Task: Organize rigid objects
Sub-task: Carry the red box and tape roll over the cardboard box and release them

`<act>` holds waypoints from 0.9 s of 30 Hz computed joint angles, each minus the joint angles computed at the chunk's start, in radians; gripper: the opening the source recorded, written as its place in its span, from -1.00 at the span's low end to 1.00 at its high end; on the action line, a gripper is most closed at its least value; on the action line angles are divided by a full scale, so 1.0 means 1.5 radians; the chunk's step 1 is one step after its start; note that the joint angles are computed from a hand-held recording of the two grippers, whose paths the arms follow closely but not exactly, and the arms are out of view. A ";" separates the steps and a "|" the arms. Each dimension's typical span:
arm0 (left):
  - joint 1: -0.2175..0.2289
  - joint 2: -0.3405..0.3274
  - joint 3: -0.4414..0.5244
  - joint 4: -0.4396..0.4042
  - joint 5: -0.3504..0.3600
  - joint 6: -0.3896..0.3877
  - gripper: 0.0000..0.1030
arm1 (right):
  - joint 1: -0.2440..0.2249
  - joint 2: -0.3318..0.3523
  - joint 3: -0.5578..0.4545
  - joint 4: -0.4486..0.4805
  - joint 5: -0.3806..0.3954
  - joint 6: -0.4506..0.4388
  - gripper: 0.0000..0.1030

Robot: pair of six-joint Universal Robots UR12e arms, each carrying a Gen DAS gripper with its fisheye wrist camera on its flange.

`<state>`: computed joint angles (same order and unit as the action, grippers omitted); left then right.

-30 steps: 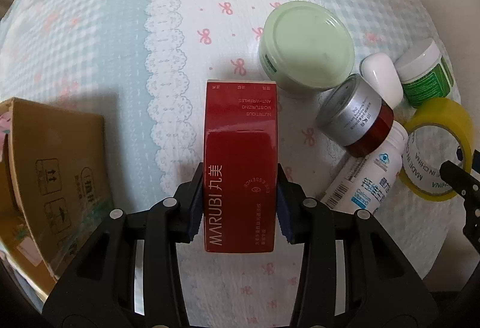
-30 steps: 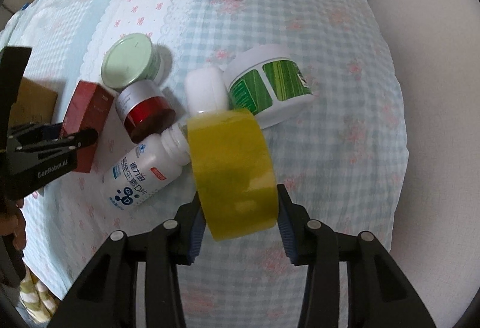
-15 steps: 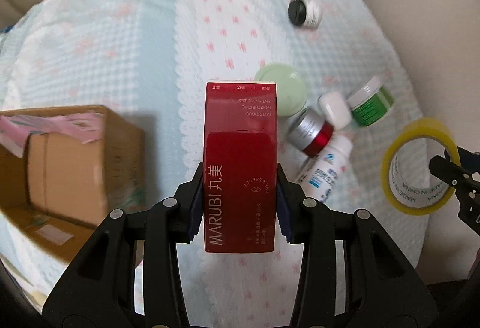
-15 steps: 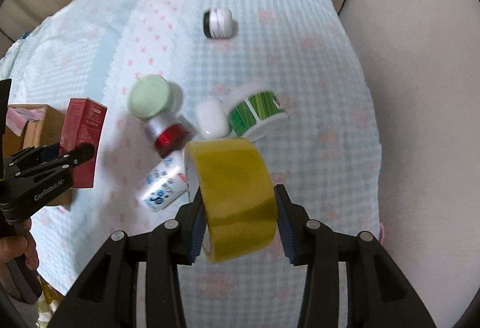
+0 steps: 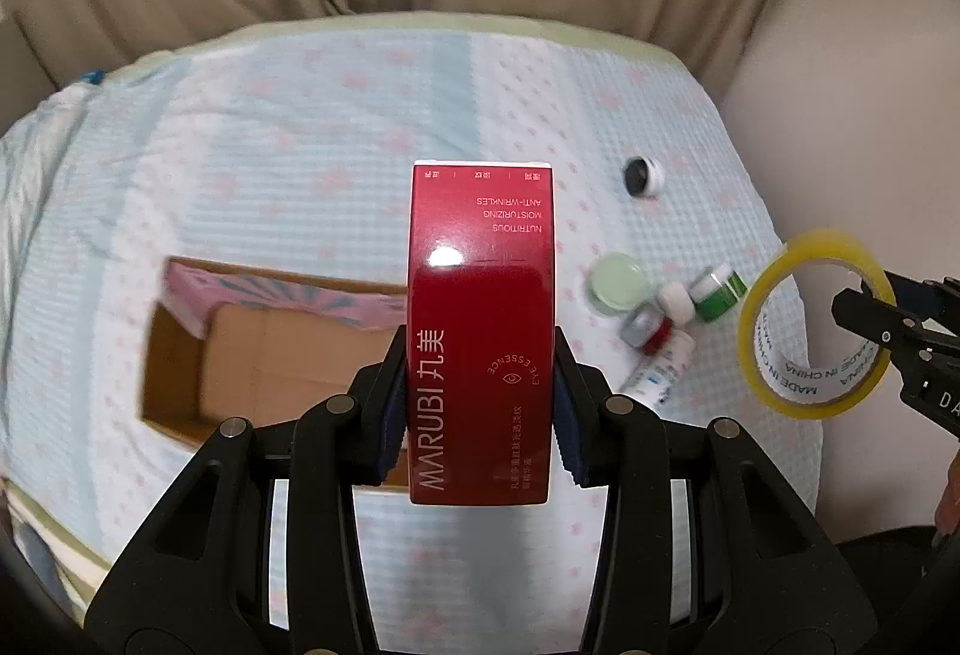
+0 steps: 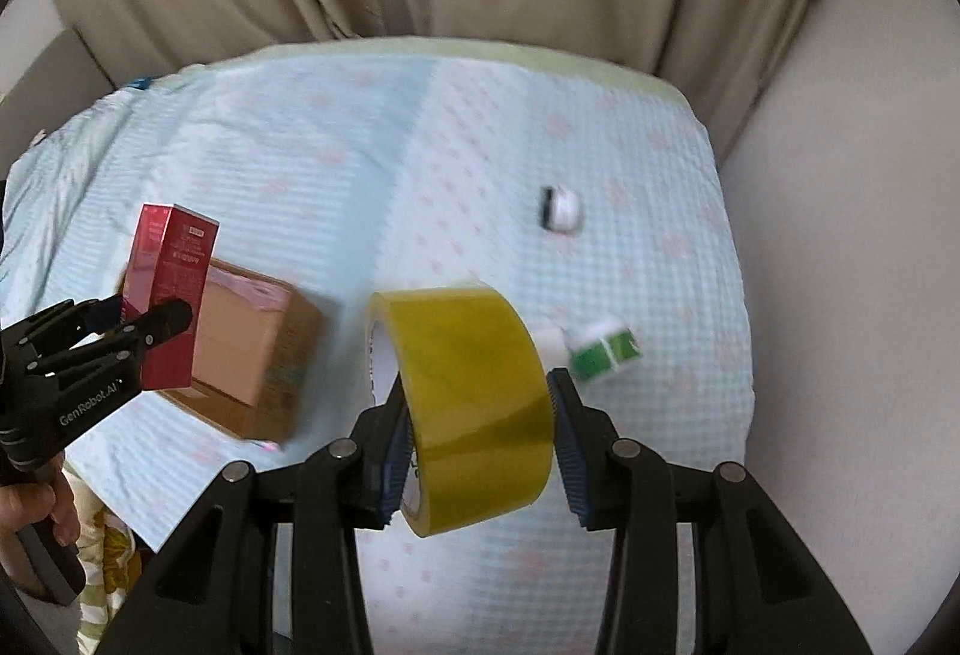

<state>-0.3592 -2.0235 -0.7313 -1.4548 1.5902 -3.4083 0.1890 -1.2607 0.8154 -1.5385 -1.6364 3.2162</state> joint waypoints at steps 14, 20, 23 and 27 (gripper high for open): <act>0.141 0.081 -0.115 -0.004 -0.091 0.222 -0.27 | 0.115 0.160 -0.241 0.104 -0.001 0.216 -0.25; 0.172 0.079 -0.146 -0.032 -0.098 0.312 -0.27 | 0.147 0.237 -0.345 0.182 0.015 0.332 -0.25; 0.180 0.071 -0.156 -0.047 -0.102 0.326 -0.27 | 0.155 0.269 -0.383 0.214 0.036 0.363 -0.25; 0.183 0.058 -0.165 -0.056 -0.100 0.338 -0.27 | 0.162 0.303 -0.417 0.244 0.047 0.380 -0.25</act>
